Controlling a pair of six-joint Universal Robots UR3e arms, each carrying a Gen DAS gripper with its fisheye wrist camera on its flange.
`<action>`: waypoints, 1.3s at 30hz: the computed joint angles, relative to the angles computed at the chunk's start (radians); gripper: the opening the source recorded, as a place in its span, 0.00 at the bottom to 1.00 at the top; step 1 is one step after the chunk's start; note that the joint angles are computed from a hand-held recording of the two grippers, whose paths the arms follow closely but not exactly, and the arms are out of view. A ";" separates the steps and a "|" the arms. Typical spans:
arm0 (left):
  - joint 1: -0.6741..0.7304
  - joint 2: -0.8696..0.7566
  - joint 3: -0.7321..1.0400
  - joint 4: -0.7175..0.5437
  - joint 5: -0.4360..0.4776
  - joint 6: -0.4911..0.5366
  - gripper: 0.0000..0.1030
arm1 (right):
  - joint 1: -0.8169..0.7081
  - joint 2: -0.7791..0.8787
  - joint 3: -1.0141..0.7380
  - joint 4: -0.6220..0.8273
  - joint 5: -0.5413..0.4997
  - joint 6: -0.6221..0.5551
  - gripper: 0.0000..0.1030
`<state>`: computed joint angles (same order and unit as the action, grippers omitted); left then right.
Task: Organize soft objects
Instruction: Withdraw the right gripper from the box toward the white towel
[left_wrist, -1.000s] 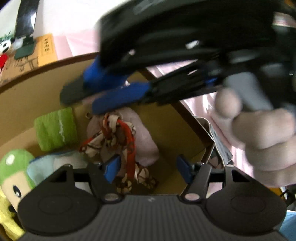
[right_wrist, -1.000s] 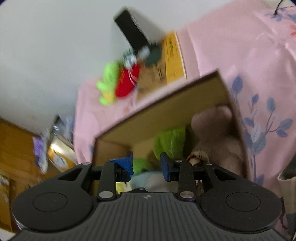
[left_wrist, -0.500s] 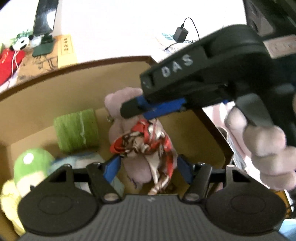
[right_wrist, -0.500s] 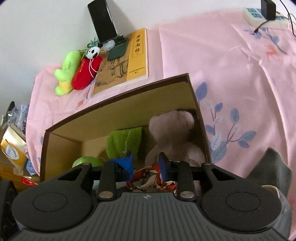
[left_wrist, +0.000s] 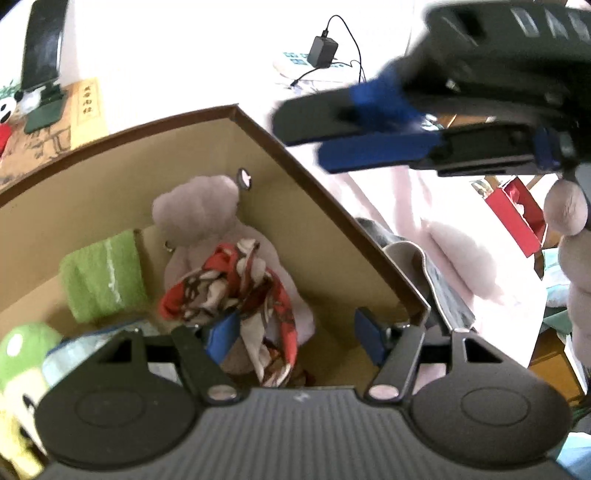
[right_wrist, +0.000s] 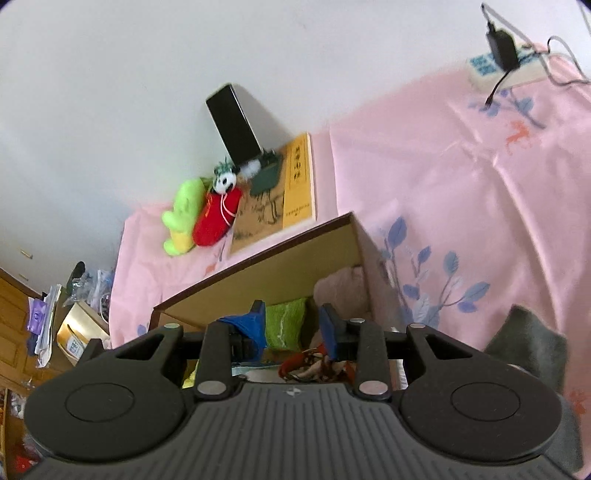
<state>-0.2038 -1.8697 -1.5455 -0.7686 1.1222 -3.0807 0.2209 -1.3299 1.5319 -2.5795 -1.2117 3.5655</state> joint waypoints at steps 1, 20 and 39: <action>0.005 0.019 -0.014 -0.007 -0.006 0.001 0.65 | -0.005 -0.022 0.030 -0.019 -0.001 -0.003 0.15; -0.306 0.084 0.135 -0.089 0.588 -0.388 0.65 | -0.132 -0.326 0.523 -0.408 -0.002 -0.288 0.17; -0.619 -0.315 0.853 -0.671 0.987 -0.919 0.70 | -0.508 -0.662 0.657 0.133 0.380 -0.703 0.18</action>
<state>-0.8226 -2.1846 -0.6927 -1.4393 2.1090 -3.9997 -0.2875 -1.9916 2.1893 -2.4460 -0.8312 2.8622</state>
